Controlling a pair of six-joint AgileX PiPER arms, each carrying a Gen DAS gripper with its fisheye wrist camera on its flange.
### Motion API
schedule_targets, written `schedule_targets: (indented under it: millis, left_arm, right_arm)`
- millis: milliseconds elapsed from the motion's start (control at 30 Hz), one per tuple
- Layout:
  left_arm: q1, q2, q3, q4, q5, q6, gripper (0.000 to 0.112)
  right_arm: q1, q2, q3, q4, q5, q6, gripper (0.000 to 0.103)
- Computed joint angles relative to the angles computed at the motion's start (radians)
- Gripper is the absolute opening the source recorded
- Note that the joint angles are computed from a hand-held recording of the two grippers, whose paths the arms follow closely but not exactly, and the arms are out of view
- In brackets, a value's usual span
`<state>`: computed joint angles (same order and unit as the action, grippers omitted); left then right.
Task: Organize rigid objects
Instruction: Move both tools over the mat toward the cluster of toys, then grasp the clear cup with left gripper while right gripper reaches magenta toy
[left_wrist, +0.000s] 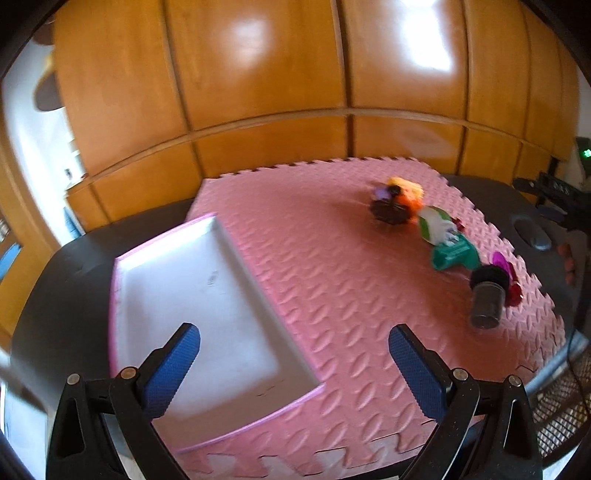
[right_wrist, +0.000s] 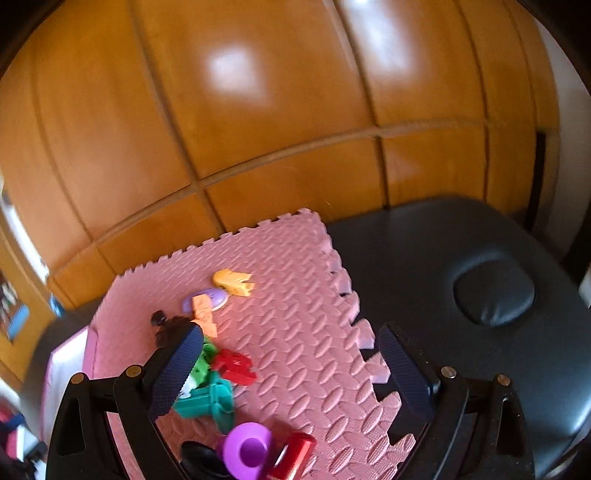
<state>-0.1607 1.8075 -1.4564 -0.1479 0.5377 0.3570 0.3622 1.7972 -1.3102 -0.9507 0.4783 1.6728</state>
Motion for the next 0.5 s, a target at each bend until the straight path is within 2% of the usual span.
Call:
schedule_targets:
  millis: [67, 200, 367, 500]
  left_arm:
    - [-0.025, 0.022, -0.024, -0.022, 0.024, 0.029, 0.103]
    - [-0.081, 0.066, -0.075, -0.086, 0.081, 0.113, 0.102]
    - [-0.148, 0.115, -0.123, -0.179, 0.135, 0.235, 0.1]
    - [-0.199, 0.164, -0.17, -0.208, 0.189, 0.275, 0.093]
  right_arm:
    - [-0.028, -0.01, 0.026, 0.001, -0.049, 0.042, 0.097]
    - [-0.034, -0.018, 0.04, -0.003, -0.053, 0.066, 0.097]
    - [-0.03, -0.008, 0.023, 0.041, -0.034, 0.018, 0.097]
    - [-0.037, -0.006, 0.02, 0.072, -0.041, -0.009, 0.097]
